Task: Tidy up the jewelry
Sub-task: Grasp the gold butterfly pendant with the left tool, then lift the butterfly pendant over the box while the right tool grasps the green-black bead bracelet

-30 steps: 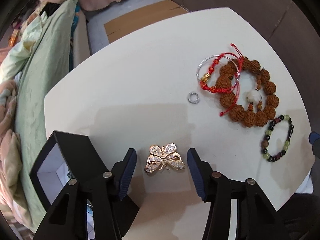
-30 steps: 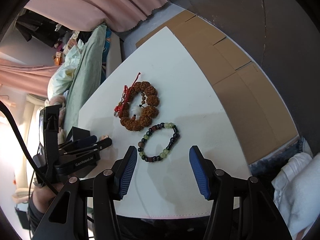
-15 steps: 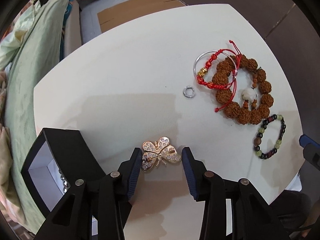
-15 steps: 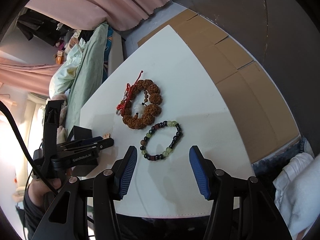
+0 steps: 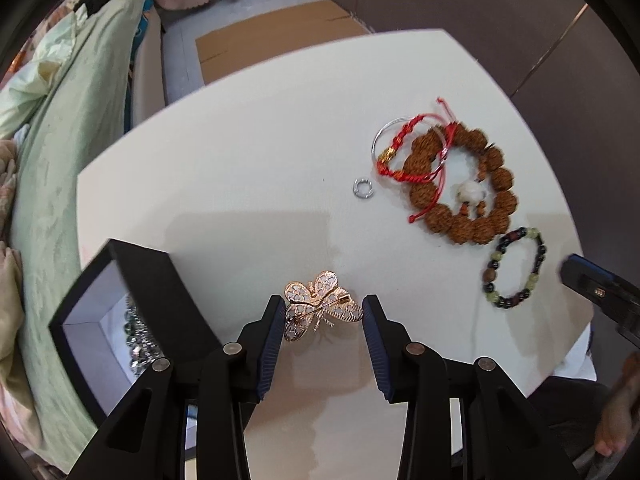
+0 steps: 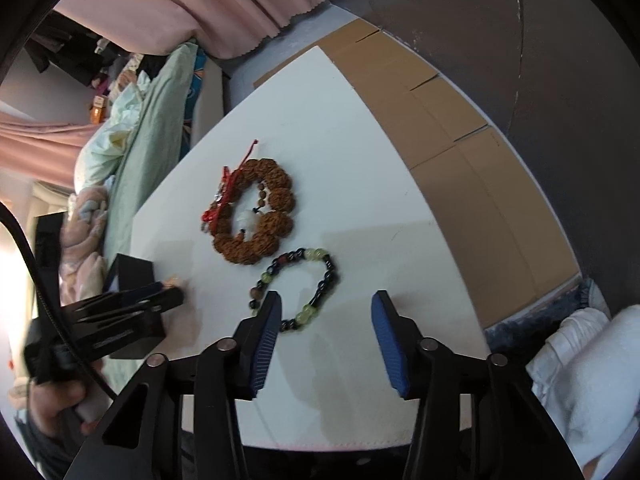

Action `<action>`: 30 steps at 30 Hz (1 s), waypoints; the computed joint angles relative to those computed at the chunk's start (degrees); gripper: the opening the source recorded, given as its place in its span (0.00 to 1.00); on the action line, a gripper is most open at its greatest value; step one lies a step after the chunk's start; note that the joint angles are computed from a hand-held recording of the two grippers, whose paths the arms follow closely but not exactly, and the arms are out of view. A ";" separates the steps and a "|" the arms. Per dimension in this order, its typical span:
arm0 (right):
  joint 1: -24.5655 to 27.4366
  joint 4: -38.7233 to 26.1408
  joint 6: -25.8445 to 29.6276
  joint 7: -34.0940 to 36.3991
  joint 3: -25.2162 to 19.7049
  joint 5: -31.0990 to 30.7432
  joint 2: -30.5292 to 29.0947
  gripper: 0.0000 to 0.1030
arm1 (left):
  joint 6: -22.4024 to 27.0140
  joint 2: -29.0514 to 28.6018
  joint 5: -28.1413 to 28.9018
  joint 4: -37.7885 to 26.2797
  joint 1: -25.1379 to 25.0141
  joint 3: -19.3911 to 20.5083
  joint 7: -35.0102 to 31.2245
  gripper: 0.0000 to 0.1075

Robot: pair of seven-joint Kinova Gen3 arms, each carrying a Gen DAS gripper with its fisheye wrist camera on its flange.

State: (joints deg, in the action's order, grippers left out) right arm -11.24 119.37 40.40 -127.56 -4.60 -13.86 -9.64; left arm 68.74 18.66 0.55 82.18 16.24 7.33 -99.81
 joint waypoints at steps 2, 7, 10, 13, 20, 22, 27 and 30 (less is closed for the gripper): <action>0.14 -0.92 0.58 -0.99 -0.44 1.14 1.31 0.40 | 0.08 -1.19 1.05 0.10 -0.73 0.07 -0.54 0.38; -3.30 -4.77 3.40 -7.99 -1.10 9.23 4.67 0.38 | -0.12 -4.06 3.53 0.93 -2.52 0.04 -2.01 0.38; -8.91 -8.28 7.00 -14.06 0.27 16.22 7.60 0.36 | 0.00 -5.57 4.98 1.42 -3.76 -0.15 -3.01 0.38; -8.56 -12.25 12.68 -19.07 -4.54 23.21 10.42 0.31 | 0.32 -7.39 6.25 2.25 -5.06 -0.49 -4.11 0.38; -11.09 -15.66 17.73 -20.64 -5.83 27.33 12.05 0.09 | 2.46 -9.72 10.13 1.03 -9.92 -2.12 -8.60 0.38; -13.10 -16.09 18.63 -22.36 -5.69 29.36 10.87 0.09 | 2.85 -10.79 11.29 1.21 -11.46 -2.72 -10.31 0.38; -13.86 -15.75 17.52 -25.91 -7.39 30.54 6.53 0.09 | 3.88 -12.17 13.91 1.26 -14.65 -4.14 -13.21 0.38; -14.38 -17.38 16.73 -28.94 -9.18 32.34 5.93 0.09 | 4.67 -12.92 15.93 1.26 -16.75 -5.05 -15.34 0.38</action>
State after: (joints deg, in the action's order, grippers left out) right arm -25.62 101.99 57.13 -156.49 -13.77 18.48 -3.71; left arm 73.42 5.74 16.48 83.44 -0.51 2.27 -115.14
